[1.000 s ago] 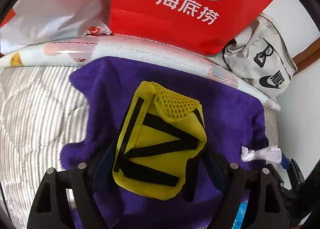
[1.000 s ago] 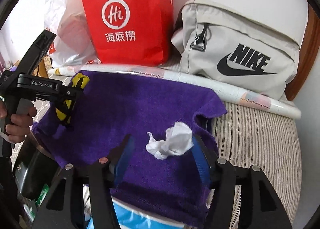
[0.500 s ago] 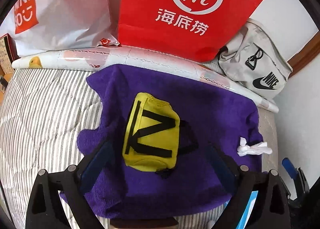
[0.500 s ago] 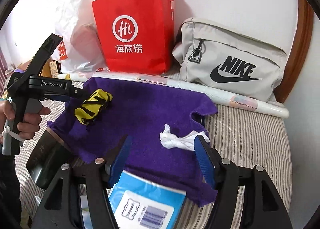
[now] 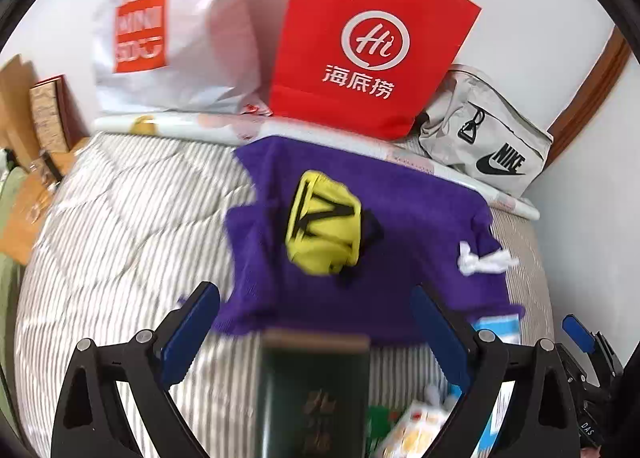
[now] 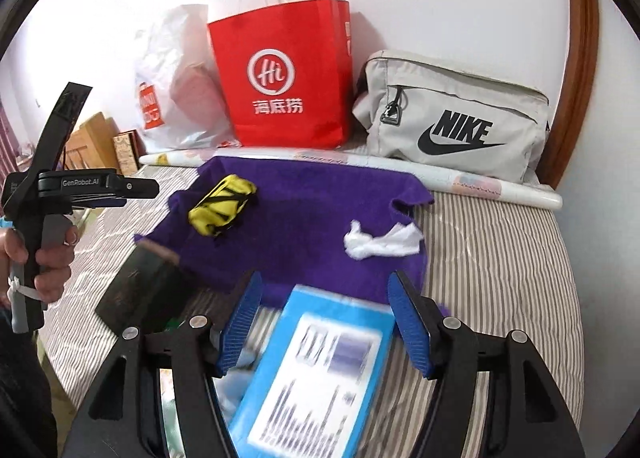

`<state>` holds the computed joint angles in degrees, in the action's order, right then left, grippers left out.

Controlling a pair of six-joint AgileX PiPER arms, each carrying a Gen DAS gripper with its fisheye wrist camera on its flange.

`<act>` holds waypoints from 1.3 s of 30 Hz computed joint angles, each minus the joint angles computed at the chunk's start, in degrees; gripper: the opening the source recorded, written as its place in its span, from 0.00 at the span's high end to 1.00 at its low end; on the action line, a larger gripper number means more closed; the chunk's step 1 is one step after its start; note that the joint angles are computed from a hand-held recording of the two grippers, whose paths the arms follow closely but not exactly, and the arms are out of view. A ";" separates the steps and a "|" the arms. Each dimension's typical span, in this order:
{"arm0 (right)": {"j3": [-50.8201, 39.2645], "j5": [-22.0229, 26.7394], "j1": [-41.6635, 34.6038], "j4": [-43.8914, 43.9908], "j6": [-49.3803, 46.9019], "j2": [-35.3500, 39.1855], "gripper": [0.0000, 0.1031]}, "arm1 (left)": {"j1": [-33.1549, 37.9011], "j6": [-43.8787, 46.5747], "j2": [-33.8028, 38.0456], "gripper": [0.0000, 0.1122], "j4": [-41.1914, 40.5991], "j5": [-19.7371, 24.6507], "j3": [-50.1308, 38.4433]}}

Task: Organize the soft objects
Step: 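Move both grippers back toward the items beside the blue tissue box, then grasp the white-and-mint socks with the right gripper while the left grasps the white mesh bag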

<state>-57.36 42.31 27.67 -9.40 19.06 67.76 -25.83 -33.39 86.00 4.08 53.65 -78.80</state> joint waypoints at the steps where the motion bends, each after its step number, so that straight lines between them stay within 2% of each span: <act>1: 0.92 0.82 1.74 -1.17 1.76 -1.49 0.37 | -1.16 -2.00 -2.66 0.14 1.38 0.11 2.52; 4: 3.70 2.84 6.93 -3.82 7.65 -5.51 0.37 | -3.35 -2.78 -8.17 0.14 0.93 -0.06 7.92; 9: 7.52 5.88 17.14 -8.59 17.21 -9.91 0.37 | -13.22 -10.92 -15.39 0.14 8.91 3.38 16.07; 11: 9.36 6.79 23.12 -12.54 23.19 -10.96 0.37 | -15.00 -13.06 -18.69 0.14 8.96 3.14 19.71; 15: 11.95 7.38 30.91 -17.34 31.44 -10.32 0.37 | -17.47 -17.03 -24.97 0.14 7.93 1.17 26.95; 22: 14.46 5.29 35.92 -23.70 40.13 -3.41 0.38 | -22.99 -23.99 -30.41 0.14 8.84 0.97 34.27; 24: 14.78 7.35 38.57 -28.42 44.64 -1.77 0.52 | -24.81 -25.00 -30.61 0.14 9.21 1.20 35.05; 25: 14.54 9.34 39.98 -30.46 46.33 -1.32 0.73 | -25.98 -25.95 -30.63 0.14 9.85 1.15 35.38; 26: 14.69 9.04 39.77 -30.22 45.94 -1.58 0.92 | -26.62 -26.41 -30.63 0.14 10.19 1.04 35.58; 29: 15.15 6.53 37.00 -26.17 42.04 -4.18 0.94 | -28.40 -27.34 -30.02 0.14 10.78 -0.10 35.75; 34: 14.40 13.17 44.86 -31.57 48.64 -9.95 0.94 | -32.65 -31.14 -28.61 0.14 12.68 -2.35 36.21; 39: 12.99 20.67 52.19 -35.60 54.11 -12.24 0.94 | -36.58 -33.93 -24.65 0.13 13.02 -5.33 35.84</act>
